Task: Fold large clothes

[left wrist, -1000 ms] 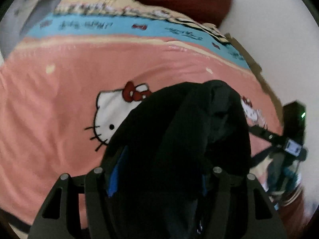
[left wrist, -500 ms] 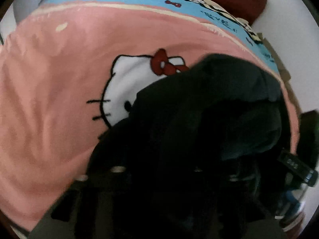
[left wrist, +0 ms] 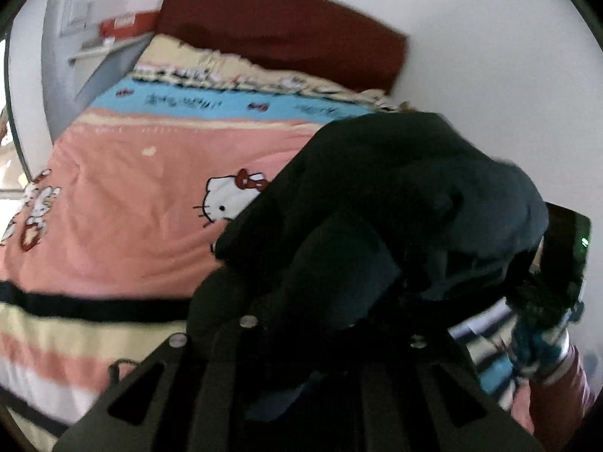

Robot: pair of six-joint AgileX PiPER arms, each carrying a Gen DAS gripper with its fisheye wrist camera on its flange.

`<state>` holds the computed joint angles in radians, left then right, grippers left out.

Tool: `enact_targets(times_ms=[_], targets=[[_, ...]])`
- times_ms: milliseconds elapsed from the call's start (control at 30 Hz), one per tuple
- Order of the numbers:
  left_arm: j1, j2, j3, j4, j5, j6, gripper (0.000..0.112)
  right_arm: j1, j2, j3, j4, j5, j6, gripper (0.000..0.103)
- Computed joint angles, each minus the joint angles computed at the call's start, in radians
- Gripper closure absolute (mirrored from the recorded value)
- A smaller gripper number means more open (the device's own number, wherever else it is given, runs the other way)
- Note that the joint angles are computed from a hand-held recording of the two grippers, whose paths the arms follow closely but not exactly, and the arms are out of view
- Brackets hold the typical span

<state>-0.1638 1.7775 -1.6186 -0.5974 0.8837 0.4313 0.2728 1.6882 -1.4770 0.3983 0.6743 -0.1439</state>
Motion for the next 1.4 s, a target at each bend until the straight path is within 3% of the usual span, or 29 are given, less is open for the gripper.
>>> enact_targets(times_ms=[100,233,333,500,700,833,1033,1267,1400], targets=[[0.078,-0.253,0.29,-0.154,0.014,0.173,0.103,0.086,-0.222,0.218,-0.051,-0.079,0.086,0.089],[0.206,-0.536,0.553,-0.26,0.131,0.337,0.103,0.296,-0.442,0.383,-0.355,-0.111,0.472,0.089],[0.296,-0.684,0.702,-0.252,0.216,0.422,0.103,0.475,-0.536,0.455,-0.597,-0.064,0.772,0.088],[0.401,-0.804,0.888,-0.266,0.269,0.566,0.103,0.764,-0.574,0.57,-0.916,0.037,1.245,0.088],[0.418,-0.797,1.064,-0.308,0.182,0.717,0.104,0.945,-0.477,0.669,-1.097,0.105,1.517,0.088],[0.349,-0.766,1.062,-0.305,0.106,0.672,0.102,0.901,-0.451,0.686,-1.117,0.071,1.522,0.088],[0.319,-0.793,1.044,-0.253,0.11,0.602,0.101,0.888,-0.448,0.649,-1.064,0.108,1.433,0.083],[0.245,-0.809,0.986,-0.177,0.104,0.462,0.096,1.001,-0.465,0.59,-1.042,0.227,1.422,0.044],[0.191,-0.839,0.973,-0.12,0.08,0.379,0.094,1.055,-0.476,0.574,-1.041,0.278,1.443,0.039]])
